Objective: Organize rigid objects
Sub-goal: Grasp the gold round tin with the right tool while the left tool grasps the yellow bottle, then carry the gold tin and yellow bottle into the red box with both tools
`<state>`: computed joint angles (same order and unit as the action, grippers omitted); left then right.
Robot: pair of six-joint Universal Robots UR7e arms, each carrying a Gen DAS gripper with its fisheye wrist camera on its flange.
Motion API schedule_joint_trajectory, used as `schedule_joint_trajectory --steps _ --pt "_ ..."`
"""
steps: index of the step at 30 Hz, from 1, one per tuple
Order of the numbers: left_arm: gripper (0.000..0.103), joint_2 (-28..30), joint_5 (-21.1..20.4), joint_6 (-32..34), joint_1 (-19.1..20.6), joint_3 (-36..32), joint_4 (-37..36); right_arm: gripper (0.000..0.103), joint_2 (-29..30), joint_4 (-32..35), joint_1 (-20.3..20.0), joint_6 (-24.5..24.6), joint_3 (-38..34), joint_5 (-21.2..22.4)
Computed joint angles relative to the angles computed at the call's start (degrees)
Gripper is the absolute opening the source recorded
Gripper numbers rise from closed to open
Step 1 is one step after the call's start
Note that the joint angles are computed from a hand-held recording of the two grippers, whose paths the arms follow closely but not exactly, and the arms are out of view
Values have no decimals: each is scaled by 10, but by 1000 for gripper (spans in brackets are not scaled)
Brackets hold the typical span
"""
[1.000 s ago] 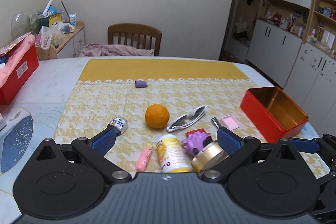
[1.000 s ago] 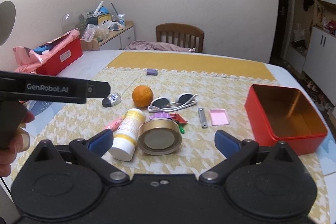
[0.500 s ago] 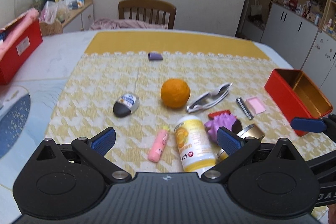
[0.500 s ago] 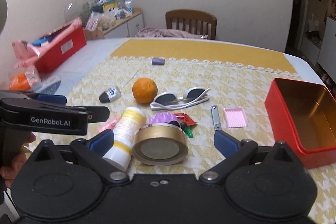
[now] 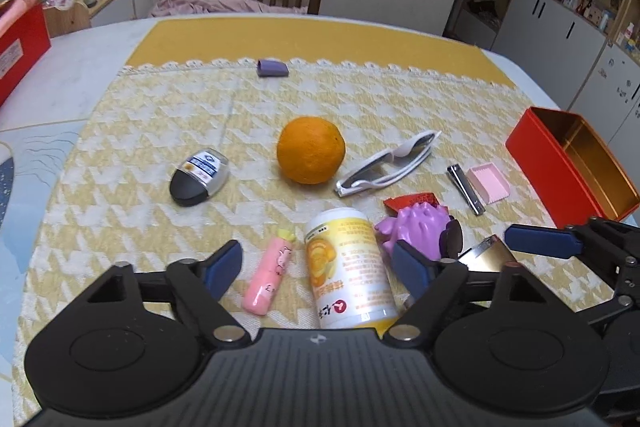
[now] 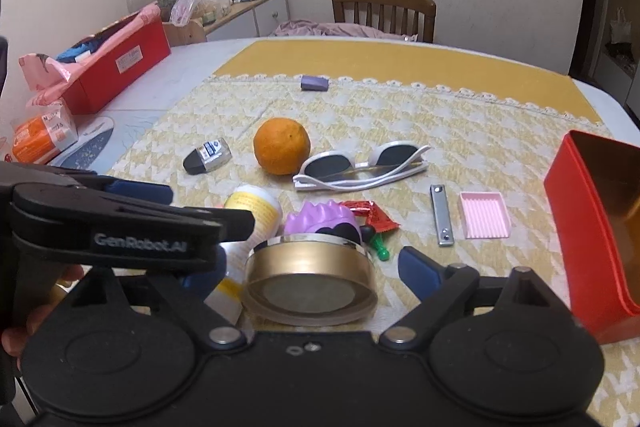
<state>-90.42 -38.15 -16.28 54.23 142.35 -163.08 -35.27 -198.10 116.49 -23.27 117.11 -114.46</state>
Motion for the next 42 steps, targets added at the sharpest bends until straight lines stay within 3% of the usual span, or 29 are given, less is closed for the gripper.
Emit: schedule_joint_trajectory --steps 2,13,17,25,42 --pt "69 5 -11 -3 8 -6 9 86 3 9 -2 2 -4 -1" --pt "48 13 -62 -7 26 -12 11 76 2 22 -7 12 2 -5" --pt "48 7 -80 -15 35 -13 8 76 -2 19 -7 18 7 -6" --pt "47 -10 -66 -22 22 -1 16 76 -14 0 1 22 23 -25" --pt "44 -123 -58 -26 -46 45 73 76 -102 -46 33 25 91 -98"
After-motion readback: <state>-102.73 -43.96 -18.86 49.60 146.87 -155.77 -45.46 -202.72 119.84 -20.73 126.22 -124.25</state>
